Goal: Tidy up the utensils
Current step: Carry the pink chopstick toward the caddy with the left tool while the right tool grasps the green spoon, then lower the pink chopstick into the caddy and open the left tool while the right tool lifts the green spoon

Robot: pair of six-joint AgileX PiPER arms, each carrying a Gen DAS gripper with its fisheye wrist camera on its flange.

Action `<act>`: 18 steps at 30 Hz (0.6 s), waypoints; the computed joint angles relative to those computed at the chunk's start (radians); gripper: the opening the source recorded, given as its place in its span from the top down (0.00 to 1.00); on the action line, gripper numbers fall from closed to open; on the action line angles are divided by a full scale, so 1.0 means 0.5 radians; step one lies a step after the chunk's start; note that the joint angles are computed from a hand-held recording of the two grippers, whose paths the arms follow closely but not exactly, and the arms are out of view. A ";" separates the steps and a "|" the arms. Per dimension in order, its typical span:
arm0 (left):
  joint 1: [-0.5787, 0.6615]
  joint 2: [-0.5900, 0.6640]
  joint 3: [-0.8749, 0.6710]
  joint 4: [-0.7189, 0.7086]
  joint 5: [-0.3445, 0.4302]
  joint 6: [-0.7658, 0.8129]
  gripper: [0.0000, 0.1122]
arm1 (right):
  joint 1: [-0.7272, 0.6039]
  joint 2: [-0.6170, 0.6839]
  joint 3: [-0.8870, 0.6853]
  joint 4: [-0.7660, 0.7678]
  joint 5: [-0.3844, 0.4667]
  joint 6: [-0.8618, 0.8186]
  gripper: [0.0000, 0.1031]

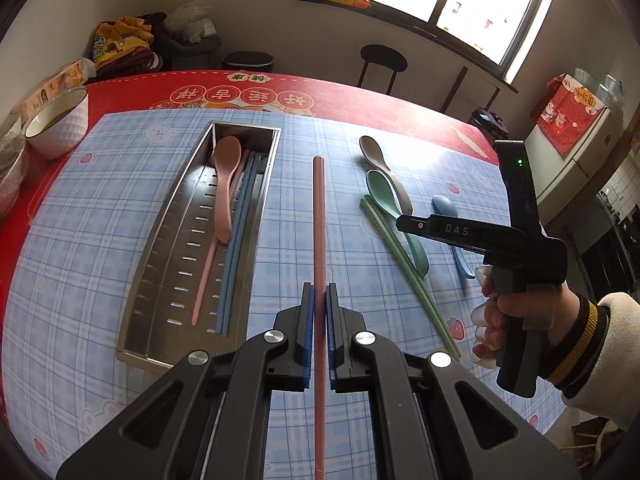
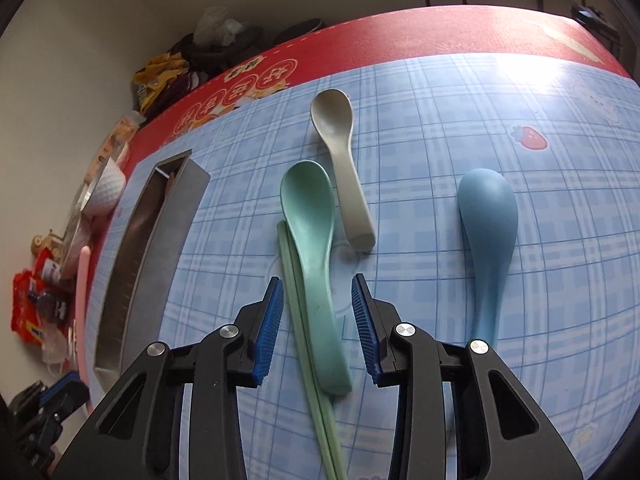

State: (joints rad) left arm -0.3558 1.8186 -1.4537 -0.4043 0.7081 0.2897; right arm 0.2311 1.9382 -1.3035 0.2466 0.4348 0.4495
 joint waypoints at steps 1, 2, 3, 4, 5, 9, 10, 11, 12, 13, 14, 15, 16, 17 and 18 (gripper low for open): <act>0.018 -0.013 0.015 -0.013 0.003 0.017 0.95 | -0.006 0.019 -0.011 0.026 0.002 0.007 0.72; 0.037 -0.023 0.024 -0.026 0.010 0.036 0.95 | -0.015 0.031 -0.012 0.077 -0.002 -0.003 0.75; 0.054 -0.030 0.031 -0.035 0.015 0.052 0.95 | -0.026 0.040 -0.006 0.163 -0.016 -0.044 0.80; 0.074 -0.039 0.039 -0.047 0.021 0.070 0.95 | -0.031 0.045 0.000 0.221 -0.032 -0.059 0.82; 0.096 -0.049 0.046 -0.063 0.027 0.091 0.95 | -0.028 0.053 -0.006 0.226 -0.041 -0.032 0.82; 0.174 -0.066 0.033 -0.103 0.052 0.142 0.95 | 0.016 0.052 -0.029 0.201 -0.069 0.044 0.87; 0.192 -0.067 0.026 -0.110 0.060 0.151 0.95 | 0.025 0.041 -0.020 0.227 -0.091 0.037 0.87; 0.206 -0.069 0.020 -0.116 0.069 0.154 0.95 | 0.039 0.030 -0.016 0.218 -0.107 0.064 0.87; 0.223 -0.062 0.006 -0.128 0.083 0.164 0.95 | 0.054 0.021 -0.020 0.191 -0.115 0.106 0.87; 0.239 -0.051 -0.013 -0.135 0.100 0.169 0.95 | 0.072 0.010 -0.020 0.154 -0.124 0.160 0.87; 0.255 -0.037 -0.036 -0.141 0.118 0.175 0.95 | 0.087 -0.002 -0.016 0.112 -0.132 0.225 0.87; 0.267 -0.026 -0.056 -0.148 0.133 0.179 0.95 | 0.102 -0.015 -0.009 0.088 -0.147 0.276 0.87; 0.276 -0.018 -0.072 -0.156 0.144 0.183 0.95 | 0.117 -0.034 0.009 0.069 -0.167 0.321 0.87; 0.288 -0.010 -0.088 -0.166 0.155 0.194 0.95 | 0.134 -0.053 0.028 0.036 -0.185 0.374 0.87; 0.297 0.000 -0.109 -0.174 0.168 0.204 0.95 | 0.155 -0.071 0.046 -0.006 -0.202 0.438 0.87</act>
